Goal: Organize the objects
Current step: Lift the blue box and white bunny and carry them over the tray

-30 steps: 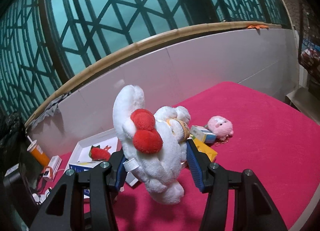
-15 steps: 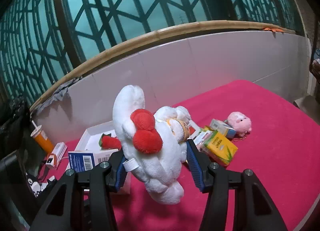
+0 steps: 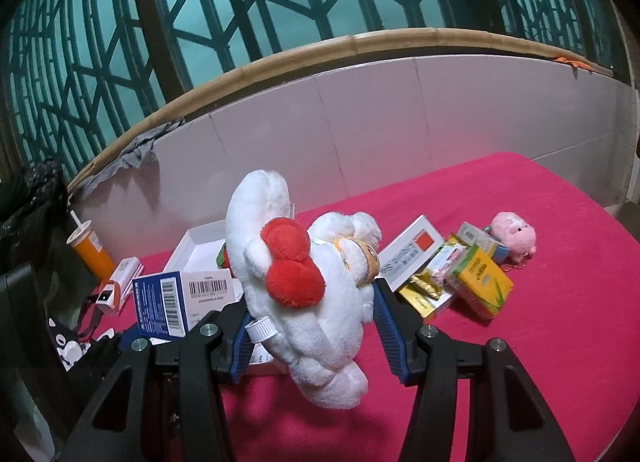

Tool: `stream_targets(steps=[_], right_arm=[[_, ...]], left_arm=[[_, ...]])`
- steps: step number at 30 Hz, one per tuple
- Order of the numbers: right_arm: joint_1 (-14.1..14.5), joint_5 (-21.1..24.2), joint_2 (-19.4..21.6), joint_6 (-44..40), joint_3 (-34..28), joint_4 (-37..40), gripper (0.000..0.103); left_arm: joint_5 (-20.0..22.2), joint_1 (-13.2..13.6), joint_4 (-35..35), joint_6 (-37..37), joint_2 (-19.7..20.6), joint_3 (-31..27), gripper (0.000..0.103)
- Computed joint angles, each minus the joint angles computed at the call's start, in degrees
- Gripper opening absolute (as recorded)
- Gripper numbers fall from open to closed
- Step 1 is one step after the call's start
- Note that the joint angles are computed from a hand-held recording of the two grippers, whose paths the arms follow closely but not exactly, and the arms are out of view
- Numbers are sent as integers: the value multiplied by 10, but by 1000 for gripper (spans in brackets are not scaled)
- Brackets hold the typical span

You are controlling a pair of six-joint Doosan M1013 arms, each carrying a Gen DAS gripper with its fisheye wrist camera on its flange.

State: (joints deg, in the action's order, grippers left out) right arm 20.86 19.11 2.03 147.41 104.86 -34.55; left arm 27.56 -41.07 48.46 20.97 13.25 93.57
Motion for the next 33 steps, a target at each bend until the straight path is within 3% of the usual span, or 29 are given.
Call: stream_targets(steps=[14, 19, 25, 30, 33], right_arm=[[17, 16, 28, -83, -29, 70, 58], [21, 24, 43, -124, -47, 109, 58], [25, 39, 68, -177, -77, 164, 58], [32, 47, 89, -188, -96, 164, 58], [27, 51, 103, -257, -108, 243, 58]], left_arm=[[19, 38, 15, -38, -15, 13, 80], [34, 58, 3, -18, -16, 5, 80], [54, 88, -33, 20, -6, -16, 80], [55, 115, -109, 73, 14, -42, 80], [44, 123, -150, 107, 25, -55, 80]])
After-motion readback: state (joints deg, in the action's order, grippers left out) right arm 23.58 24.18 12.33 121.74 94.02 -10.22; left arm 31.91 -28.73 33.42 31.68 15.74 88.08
